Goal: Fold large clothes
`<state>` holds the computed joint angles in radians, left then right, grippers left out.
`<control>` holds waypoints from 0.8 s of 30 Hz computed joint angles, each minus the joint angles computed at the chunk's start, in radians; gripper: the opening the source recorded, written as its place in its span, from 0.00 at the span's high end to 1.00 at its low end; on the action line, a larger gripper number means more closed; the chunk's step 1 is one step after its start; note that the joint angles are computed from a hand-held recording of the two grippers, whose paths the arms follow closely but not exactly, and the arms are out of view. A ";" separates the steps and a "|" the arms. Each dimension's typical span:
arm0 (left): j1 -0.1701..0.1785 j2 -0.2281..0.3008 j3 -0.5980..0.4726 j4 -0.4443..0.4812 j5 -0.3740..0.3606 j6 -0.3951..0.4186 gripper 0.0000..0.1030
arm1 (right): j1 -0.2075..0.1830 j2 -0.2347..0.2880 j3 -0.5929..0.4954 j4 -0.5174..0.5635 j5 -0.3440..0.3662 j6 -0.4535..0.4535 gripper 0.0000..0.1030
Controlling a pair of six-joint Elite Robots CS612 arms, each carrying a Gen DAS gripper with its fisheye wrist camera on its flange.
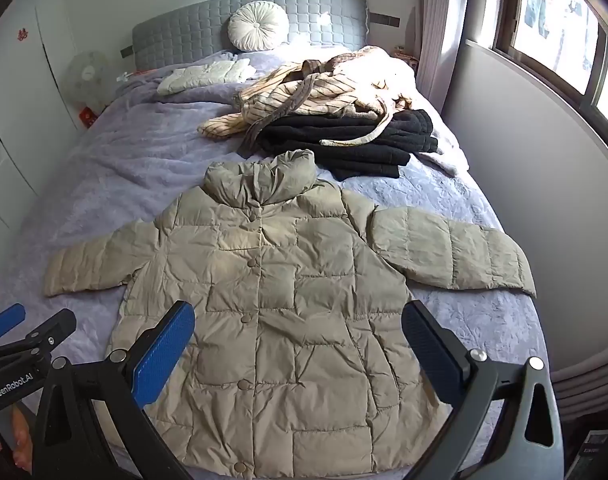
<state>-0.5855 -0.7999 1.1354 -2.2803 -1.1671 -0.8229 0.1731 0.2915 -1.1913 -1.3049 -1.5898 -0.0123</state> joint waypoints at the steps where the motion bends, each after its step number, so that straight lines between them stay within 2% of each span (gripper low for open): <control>1: 0.002 -0.001 0.003 -0.004 -0.004 -0.003 0.00 | 0.000 -0.001 0.001 0.002 0.000 0.000 0.00; 24: 0.005 -0.011 0.023 -0.010 0.005 -0.008 0.00 | 0.000 -0.002 0.005 -0.001 0.003 0.002 0.00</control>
